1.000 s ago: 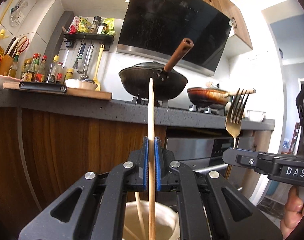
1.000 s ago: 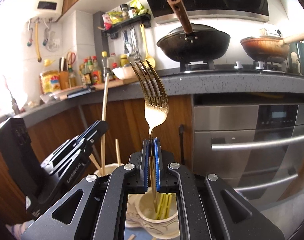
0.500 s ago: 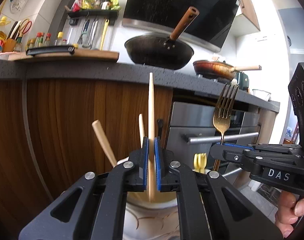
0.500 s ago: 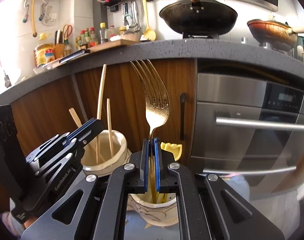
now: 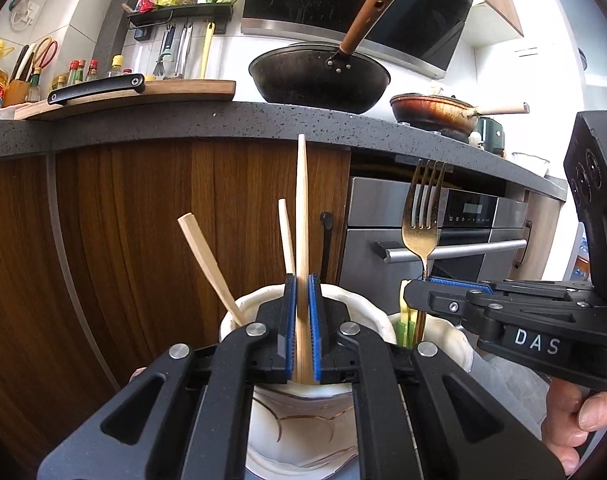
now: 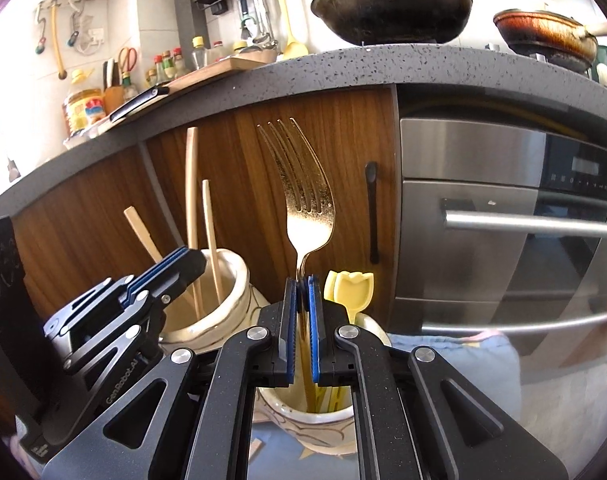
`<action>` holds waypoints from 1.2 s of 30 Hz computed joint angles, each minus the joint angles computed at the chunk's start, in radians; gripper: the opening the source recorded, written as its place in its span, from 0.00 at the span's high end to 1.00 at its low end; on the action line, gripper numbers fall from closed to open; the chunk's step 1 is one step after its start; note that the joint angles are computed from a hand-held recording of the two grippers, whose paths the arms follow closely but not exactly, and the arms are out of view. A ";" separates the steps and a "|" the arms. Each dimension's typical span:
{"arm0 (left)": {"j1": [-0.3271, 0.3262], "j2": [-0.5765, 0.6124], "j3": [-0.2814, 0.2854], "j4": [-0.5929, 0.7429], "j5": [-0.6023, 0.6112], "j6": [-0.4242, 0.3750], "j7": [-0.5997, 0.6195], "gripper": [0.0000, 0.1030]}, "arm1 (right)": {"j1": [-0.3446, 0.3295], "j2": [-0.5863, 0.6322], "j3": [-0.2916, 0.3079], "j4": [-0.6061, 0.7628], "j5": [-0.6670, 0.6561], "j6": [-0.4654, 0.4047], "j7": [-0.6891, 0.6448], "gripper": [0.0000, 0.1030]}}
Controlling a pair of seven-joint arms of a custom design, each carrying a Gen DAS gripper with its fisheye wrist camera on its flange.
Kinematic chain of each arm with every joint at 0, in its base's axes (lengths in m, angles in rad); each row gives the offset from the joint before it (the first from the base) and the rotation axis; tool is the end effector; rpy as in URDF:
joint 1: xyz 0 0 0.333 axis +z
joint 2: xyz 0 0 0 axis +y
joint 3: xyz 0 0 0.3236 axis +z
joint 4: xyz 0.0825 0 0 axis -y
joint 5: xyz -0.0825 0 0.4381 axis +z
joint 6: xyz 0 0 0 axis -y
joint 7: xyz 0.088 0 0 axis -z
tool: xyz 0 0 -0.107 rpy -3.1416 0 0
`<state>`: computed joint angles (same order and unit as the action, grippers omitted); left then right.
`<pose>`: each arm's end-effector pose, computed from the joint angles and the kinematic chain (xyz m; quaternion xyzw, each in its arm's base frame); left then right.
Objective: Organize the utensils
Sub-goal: 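Open the left tool dropping the chopstick in the tall cup while the right releases the fork, then withdraw both open tools from the pot back over the cushion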
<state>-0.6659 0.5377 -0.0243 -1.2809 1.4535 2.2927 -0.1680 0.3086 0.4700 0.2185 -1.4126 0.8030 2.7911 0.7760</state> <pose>0.6444 -0.4971 0.5050 -0.6265 0.4855 -0.4033 0.4573 0.7210 0.3385 0.5220 -0.7636 0.3965 -0.1231 0.4946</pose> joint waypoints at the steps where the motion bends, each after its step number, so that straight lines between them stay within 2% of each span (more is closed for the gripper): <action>1: 0.000 -0.002 0.001 -0.003 0.003 0.002 0.001 0.92 | -0.002 0.003 0.002 0.003 0.005 0.001 -0.001 0.94; 9: -0.004 -0.013 -0.002 -0.016 0.031 0.006 0.001 0.79 | 0.000 0.018 0.004 0.015 0.015 0.009 0.010 0.93; 11: -0.005 -0.017 -0.003 -0.020 0.041 0.010 -0.003 0.68 | -0.002 0.017 0.006 0.013 0.016 0.008 0.010 0.93; 16: -0.004 -0.045 -0.010 -0.051 0.072 0.025 -0.026 0.55 | -0.010 0.003 0.013 -0.006 0.030 0.021 -0.010 0.89; 19: -0.001 -0.065 -0.020 -0.075 0.090 0.033 -0.023 0.50 | -0.033 -0.012 0.035 -0.026 0.086 0.043 -0.049 0.82; 21: 0.004 -0.079 -0.028 -0.093 0.101 0.040 -0.016 0.45 | -0.052 -0.025 0.052 -0.041 0.138 0.052 -0.089 0.70; 24: 0.014 -0.104 -0.042 -0.128 0.107 0.048 -0.019 0.38 | -0.065 -0.045 0.057 -0.064 0.192 0.063 -0.134 0.60; 27: 0.022 -0.129 -0.057 -0.163 0.115 0.043 -0.024 0.27 | -0.068 -0.064 0.052 -0.091 0.234 0.086 -0.169 0.47; 29: 0.025 -0.143 -0.067 -0.181 0.126 0.033 -0.030 0.14 | -0.070 -0.075 0.048 -0.110 0.256 0.092 -0.183 0.41; 32: 0.028 -0.161 -0.082 -0.206 0.143 0.018 -0.043 0.07 | -0.074 -0.096 0.041 -0.148 0.288 0.110 -0.207 0.31; 36: 0.032 -0.172 -0.103 -0.229 0.146 0.006 -0.044 0.05 | -0.085 -0.128 0.041 -0.202 0.350 0.125 -0.263 0.19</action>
